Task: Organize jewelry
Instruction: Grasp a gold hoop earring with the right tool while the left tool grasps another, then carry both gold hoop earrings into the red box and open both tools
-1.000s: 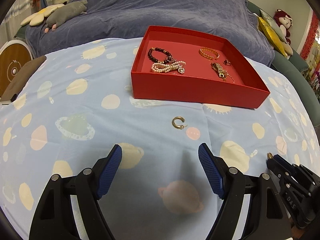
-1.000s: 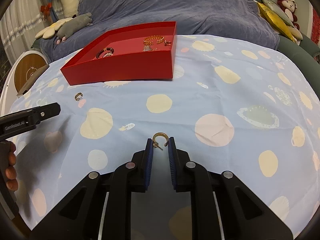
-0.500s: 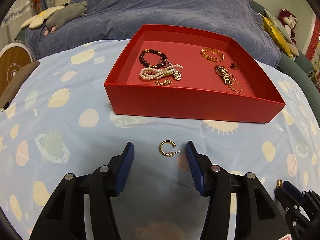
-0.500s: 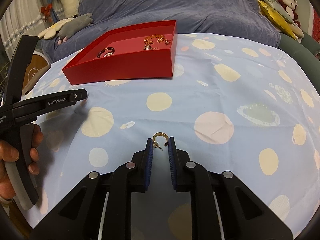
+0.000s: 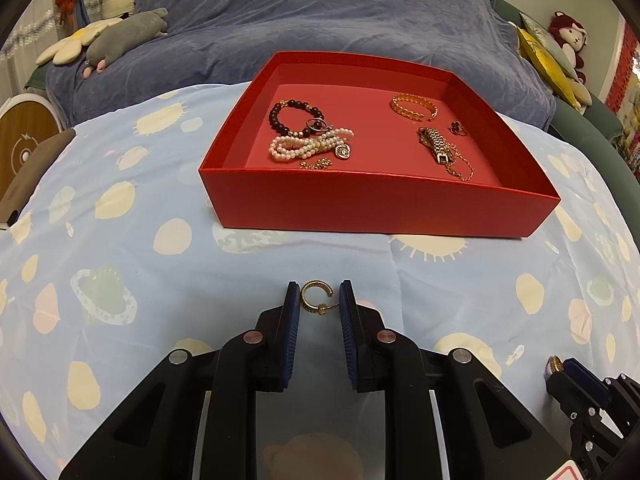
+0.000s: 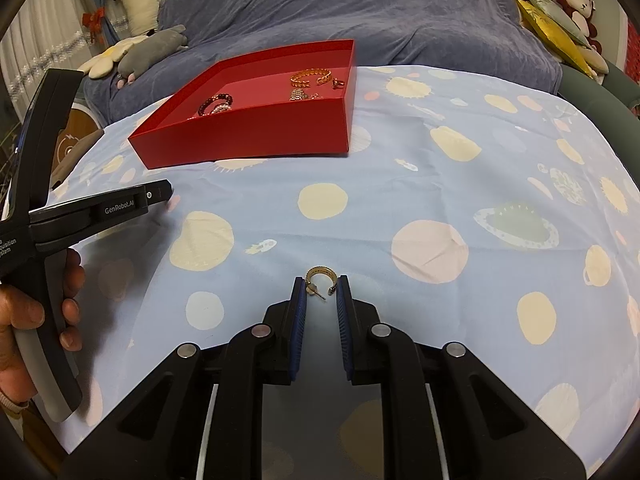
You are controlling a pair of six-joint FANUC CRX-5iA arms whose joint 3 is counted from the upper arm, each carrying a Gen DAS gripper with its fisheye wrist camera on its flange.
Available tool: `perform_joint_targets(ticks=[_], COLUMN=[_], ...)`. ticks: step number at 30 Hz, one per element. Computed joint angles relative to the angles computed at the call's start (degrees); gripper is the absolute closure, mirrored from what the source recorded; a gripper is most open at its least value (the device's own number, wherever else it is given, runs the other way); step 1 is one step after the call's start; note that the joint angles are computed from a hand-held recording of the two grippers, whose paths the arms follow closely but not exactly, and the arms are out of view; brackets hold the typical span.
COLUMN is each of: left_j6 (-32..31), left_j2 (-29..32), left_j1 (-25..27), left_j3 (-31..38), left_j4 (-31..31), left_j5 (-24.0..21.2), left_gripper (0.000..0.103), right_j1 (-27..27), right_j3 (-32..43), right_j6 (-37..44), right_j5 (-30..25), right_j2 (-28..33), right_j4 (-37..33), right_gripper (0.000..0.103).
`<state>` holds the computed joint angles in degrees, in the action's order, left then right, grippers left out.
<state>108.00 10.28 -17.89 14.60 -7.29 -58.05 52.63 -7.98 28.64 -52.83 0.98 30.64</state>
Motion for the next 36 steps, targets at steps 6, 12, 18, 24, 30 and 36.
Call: perform_joint_targets(ticks=[6,12,18,24,30,36], left_j6=[-0.9,-2.2,-3.6,-5.0,-5.4,-5.9], left_j2=[-0.9,-2.8,-5.0,-8.0,-10.5,-10.6], left_j1=[0.1,0.7,1.6,3.0,3.4,3.0], left_j3=[-0.6,-2.5,-4.2,-6.0,-6.1,-3.9], left_j4=[1.6,3.4,5.4,8.3,8.6,7.7], left_j5=[0.2,0.8,1.6,2.3,2.1,1.4], left_gripper=[0.086,0.086,0.086,0.086,0.086,0.086], right_j1=[0.8,1.3,2.0,2.9,3.9,4.1], right_j3=[0.9,2.2,3.6,6.4,9.7,14.3], right_j6=[0.3,1.1,1.4,2.2,3.2,6.5], right_j5=[0.2,0.5,0.9,1.8,2.5,1.0], right_j2=[0.3,1.1,1.7,2.4,3.3,5.0], right_j4=[0.1,-0.1,-0.3,-0.3,-0.5,-0.6], right_gripper=[0.088,0.088,0.088,0.088,0.088,0.088])
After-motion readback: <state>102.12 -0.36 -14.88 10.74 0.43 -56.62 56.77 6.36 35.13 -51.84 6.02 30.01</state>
